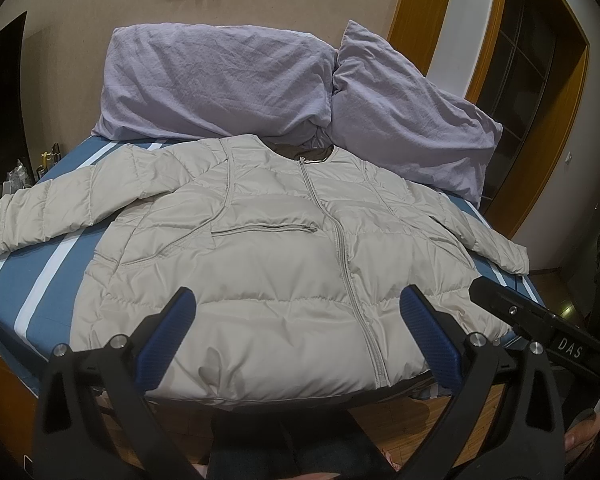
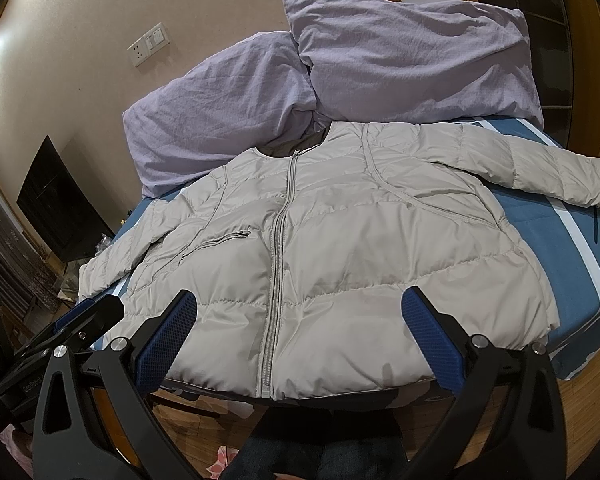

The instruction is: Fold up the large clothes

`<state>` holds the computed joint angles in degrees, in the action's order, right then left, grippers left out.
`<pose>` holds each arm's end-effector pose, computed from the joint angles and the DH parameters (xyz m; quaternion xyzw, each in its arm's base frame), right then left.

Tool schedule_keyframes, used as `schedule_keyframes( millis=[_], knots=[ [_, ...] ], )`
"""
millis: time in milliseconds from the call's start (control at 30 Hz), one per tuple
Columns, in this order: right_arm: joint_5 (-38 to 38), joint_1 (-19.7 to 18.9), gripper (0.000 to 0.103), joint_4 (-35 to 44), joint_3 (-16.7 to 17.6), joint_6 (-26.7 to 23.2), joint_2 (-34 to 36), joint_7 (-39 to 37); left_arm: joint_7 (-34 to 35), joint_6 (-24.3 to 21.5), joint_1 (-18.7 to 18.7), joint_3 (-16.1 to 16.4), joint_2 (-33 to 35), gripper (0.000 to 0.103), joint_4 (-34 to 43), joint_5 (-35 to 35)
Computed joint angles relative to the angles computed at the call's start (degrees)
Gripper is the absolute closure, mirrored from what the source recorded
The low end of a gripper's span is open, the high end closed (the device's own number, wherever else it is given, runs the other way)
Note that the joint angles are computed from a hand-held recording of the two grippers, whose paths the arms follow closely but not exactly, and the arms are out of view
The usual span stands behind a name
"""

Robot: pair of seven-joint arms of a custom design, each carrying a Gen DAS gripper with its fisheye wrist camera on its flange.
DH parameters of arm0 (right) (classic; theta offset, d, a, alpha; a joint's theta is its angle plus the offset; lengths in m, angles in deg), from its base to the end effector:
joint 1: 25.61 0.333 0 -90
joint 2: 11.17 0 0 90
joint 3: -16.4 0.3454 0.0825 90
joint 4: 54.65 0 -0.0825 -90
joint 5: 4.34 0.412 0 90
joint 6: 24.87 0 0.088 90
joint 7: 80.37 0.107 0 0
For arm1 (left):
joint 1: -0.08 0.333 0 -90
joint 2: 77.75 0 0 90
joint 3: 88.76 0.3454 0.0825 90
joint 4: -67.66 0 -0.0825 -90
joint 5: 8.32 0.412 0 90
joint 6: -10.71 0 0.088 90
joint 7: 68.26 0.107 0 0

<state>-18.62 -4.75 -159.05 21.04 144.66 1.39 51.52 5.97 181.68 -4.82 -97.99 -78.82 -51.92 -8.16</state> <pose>0.6247 0.3107 0.5427 -0.6092 0.6560 -0.1521 0.4188 0.5971 -0.1512 0.5602 -0.6421 0.6265 -0.3814 0.2231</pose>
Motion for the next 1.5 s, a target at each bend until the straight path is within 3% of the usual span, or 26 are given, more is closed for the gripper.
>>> schedule_keyframes(
  millis=[1067, 1267, 1500],
  knots=[
    [1.05, -0.66, 0.001, 2.51, 0.11, -1.23, 1.92, -1.15, -0.59, -1.35, -0.02, 0.16, 1.67, 0.002, 2.02, 0.74],
    [0.02, -0.47, 0.001, 5.40, -1.36, -2.63, 4.29, 0.10, -3.63, -2.66, -0.74, 1.83, 5.09, 0.002, 5.78, 5.24],
    [1.98, -3.21, 0.001, 10.23, -2.09, -5.47, 8.27, -0.39, -10.12, -8.03, -3.70, 6.66, 12.97, 0.002, 15.78, 15.16]
  ],
)
